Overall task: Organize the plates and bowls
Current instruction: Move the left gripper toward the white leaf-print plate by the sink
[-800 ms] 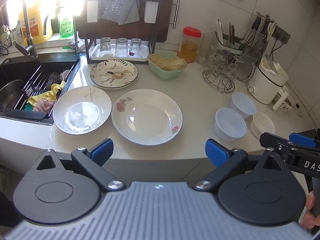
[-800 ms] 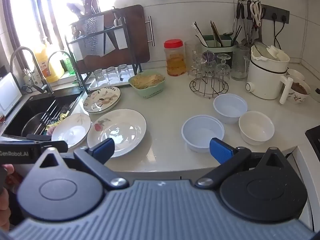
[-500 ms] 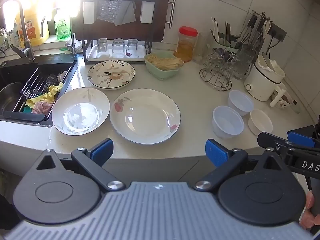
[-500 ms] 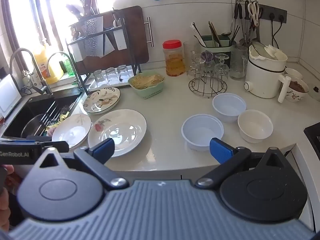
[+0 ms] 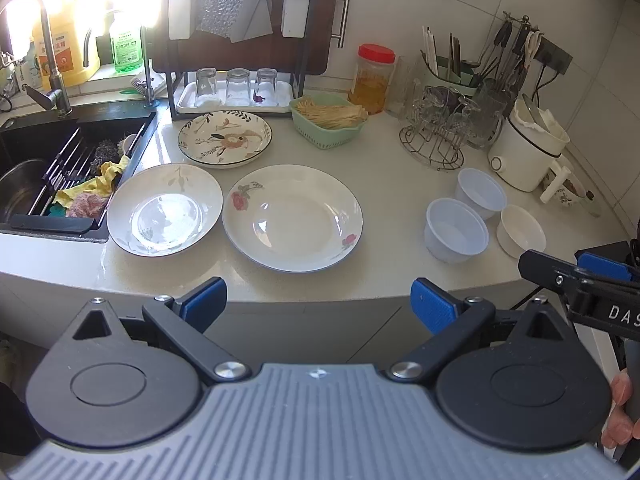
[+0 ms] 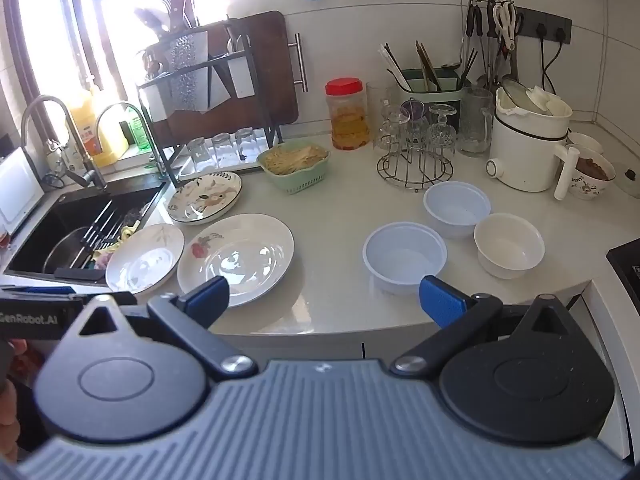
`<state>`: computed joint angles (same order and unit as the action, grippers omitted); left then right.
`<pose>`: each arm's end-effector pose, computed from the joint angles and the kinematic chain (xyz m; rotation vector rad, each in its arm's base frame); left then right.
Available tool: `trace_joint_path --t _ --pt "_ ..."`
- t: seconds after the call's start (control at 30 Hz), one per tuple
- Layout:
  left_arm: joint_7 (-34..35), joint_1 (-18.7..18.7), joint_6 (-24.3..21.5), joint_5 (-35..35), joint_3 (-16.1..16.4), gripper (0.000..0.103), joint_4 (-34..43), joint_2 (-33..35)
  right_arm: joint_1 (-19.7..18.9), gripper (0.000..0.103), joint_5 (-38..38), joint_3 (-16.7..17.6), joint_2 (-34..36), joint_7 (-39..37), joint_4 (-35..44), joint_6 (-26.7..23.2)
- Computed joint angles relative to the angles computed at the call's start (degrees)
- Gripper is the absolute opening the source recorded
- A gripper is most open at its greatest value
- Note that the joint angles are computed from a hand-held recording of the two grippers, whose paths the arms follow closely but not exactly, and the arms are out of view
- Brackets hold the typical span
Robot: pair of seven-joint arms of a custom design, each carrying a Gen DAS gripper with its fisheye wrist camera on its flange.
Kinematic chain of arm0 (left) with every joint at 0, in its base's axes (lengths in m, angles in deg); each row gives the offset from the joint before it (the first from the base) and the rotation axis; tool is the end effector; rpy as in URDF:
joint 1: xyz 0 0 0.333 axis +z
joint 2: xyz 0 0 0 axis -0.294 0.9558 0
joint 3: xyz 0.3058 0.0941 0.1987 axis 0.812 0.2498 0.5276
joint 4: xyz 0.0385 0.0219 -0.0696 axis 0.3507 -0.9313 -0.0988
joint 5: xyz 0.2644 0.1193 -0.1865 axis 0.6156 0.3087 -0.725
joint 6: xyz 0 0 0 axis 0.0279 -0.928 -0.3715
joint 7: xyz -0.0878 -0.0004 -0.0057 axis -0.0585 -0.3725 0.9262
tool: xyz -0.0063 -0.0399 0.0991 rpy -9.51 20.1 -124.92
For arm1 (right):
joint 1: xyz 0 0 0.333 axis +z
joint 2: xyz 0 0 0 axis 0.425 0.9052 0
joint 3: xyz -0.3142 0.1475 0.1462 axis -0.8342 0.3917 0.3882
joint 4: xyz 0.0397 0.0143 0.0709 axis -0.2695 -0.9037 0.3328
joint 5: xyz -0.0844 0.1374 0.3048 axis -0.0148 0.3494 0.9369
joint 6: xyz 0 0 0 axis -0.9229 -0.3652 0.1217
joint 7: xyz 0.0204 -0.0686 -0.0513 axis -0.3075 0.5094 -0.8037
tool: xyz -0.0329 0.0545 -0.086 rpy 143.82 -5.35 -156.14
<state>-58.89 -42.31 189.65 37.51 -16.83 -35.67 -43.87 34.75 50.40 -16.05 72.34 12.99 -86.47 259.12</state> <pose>0.4770 -0.3649 0.4646 -1.9363 1.7066 -0.8086 0.4734 0.1261 0.4550 -1.6954 1.5329 -0.6082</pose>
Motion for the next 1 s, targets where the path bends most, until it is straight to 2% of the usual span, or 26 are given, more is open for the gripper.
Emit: trace_joint_path --t 0.2,0.43,0.67,1.0 --pt "0.3 0.3 0.4 -0.2 -0.2 0.1 -0.6 -0.6 0.3 0.103 1.0 -0.4 -0.1 0.0 -0.4 1.9" --pt "1.2 0.1 -0.7 -0.2 -0.3 0.1 0.1 -0.9 -1.1 0.103 -2.7 -0.2 0.5 2.2 0.3 3.6" --pt "1.6 -0.2 -1.3 -1.1 -0.7 0.1 0.1 -0.9 -1.3 0.103 -3.2 -0.7 0.3 3.0 -1.3 6.3" --pt "-0.4 -0.6 -1.4 0.2 -0.9 0.1 -1.2 -1.6 -1.3 0.103 -3.2 -1.3 0.1 3.2 -2.6 7.3"
